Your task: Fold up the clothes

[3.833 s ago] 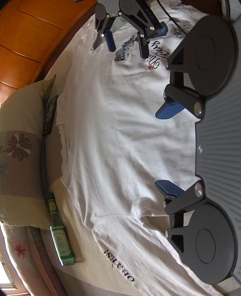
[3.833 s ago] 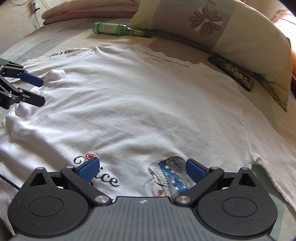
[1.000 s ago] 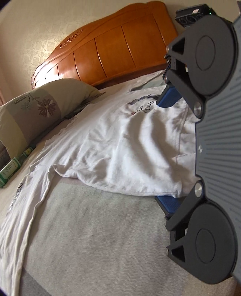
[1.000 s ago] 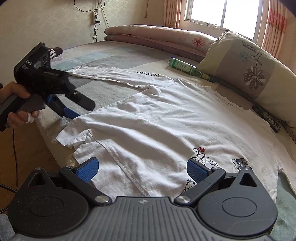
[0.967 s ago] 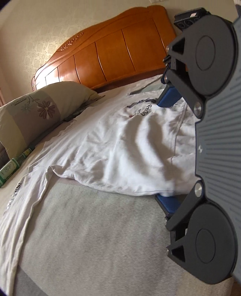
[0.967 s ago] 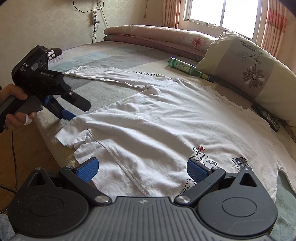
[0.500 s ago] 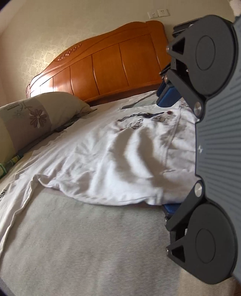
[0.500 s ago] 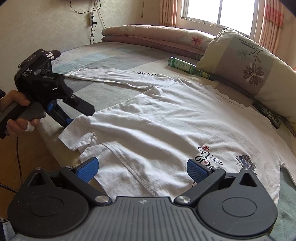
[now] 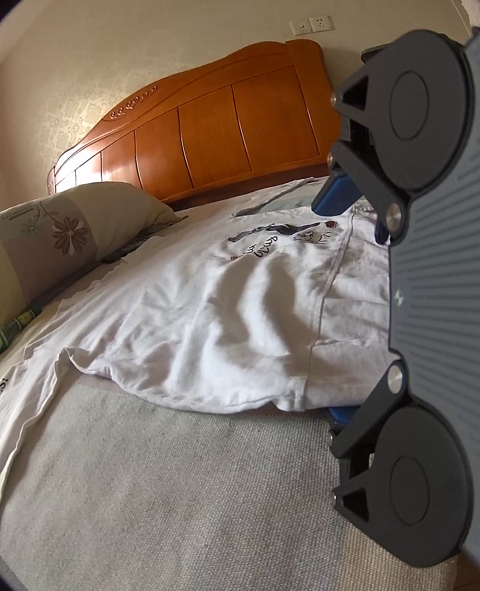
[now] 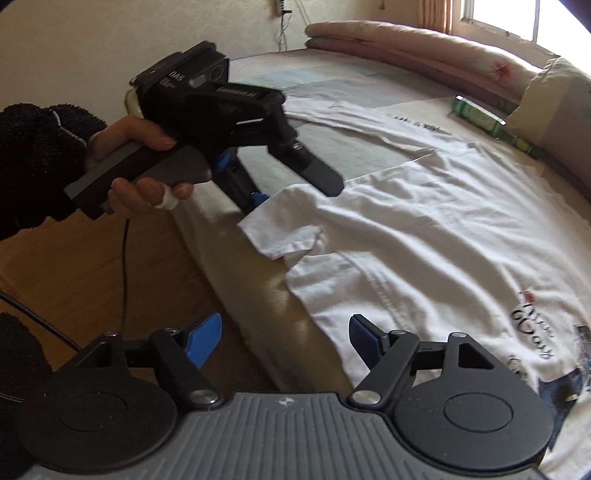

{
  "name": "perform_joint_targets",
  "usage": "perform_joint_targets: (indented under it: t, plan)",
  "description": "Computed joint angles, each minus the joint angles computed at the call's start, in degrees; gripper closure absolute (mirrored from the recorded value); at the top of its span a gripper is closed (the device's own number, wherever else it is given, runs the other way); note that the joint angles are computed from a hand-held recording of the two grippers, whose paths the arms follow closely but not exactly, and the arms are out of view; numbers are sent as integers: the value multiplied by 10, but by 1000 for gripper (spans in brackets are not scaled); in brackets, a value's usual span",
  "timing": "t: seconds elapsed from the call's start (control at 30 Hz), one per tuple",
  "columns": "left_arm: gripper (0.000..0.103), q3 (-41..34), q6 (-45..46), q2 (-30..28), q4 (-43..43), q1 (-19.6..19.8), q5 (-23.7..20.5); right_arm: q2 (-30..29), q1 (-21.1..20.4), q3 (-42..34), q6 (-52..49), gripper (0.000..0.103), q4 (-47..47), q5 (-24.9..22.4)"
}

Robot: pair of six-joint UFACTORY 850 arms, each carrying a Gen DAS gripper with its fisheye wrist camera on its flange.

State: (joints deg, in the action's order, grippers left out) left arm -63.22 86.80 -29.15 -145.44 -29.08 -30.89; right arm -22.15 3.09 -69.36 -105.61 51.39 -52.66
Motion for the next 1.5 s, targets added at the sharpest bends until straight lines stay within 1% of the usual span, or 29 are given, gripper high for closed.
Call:
perform_joint_targets:
  t: [0.13, 0.17, 0.23, 0.33, 0.4, 0.5, 0.57, 0.63, 0.7, 0.8, 0.87, 0.9, 0.93, 0.97, 1.03, 1.1, 1.17, 1.2, 1.27, 1.3, 1.33, 1.37, 1.4, 1.43, 1.5]
  plan:
    - [7, -7, -16, -2, 15, 1, 10, -17, 19, -5, 76, 23, -51, 9]
    - [7, -8, -20, -2, 20, 1, 11, -16, 21, -2, 82, 23, -51, 15]
    - [7, -10, -27, -3, 29, 2, 13, -6, 22, 11, 69, 23, -31, 42]
    - [7, -10, -24, -4, 30, 3, 11, 10, 21, 29, 33, 23, 20, 96]
    - [7, -9, -22, -3, 30, 3, 10, 8, 22, 28, 19, 23, 41, 116]
    - [7, -8, -19, -3, 30, 3, 7, 6, 26, 29, 14, 24, 38, 129]
    - [7, -7, -15, -3, 29, 3, 6, 9, 30, 37, -6, 29, 44, 142]
    - [7, -6, -8, -2, 26, 3, 5, 10, 34, 42, -25, 44, 54, 153]
    - [6, -6, -5, -2, 27, 3, 4, 10, 37, 43, -43, 47, 62, 161]
    - [6, -7, -6, -3, 30, 2, 5, 9, 39, 41, -75, 50, 70, 165]
    - [6, -7, -8, -3, 34, 3, 3, 11, 39, 41, -98, 57, 72, 169]
    - [6, -7, -8, -3, 36, 3, 2, 10, 39, 40, -101, 63, 69, 172]
    - [6, -7, -8, -3, 37, 3, 2, 7, 38, 35, -100, 73, 64, 173]
    - [6, -7, -7, -3, 37, 3, 2, 3, 38, 29, -97, 77, 59, 173]
    - [6, -7, -4, -2, 36, 3, 2, -2, 37, 22, -100, 78, 53, 176]
    - [6, -8, -4, -3, 38, 3, 3, 3, 41, 32, -150, 78, 73, 192]
    - [6, -9, -8, -4, 41, 4, 4, 12, 46, 50, -208, 86, 103, 211]
    - [7, -10, -10, -4, 41, 4, 5, 16, 49, 56, -228, 95, 113, 218]
    - [10, -9, -3, -2, 31, 2, 12, 19, 50, 64, -256, 97, 137, 226]
    - [18, -9, 2, 0, 24, 0, 22, 20, 48, 64, -258, 98, 143, 223]
    - [34, -8, 6, 3, 16, -2, 38, 20, 45, 63, -254, 98, 147, 218]
    - [44, -7, -1, 5, 18, -3, 52, 21, 41, 59, -243, 99, 142, 211]
    - [67, -5, -11, 8, 25, -3, 64, 22, 38, 55, -231, 99, 135, 201]
    - [79, -4, -23, 10, 34, -3, 76, 23, 34, 50, -219, 99, 127, 192]
    - [85, 4, -31, 15, 50, -3, 73, 22, 28, 37, -187, 99, 105, 171]
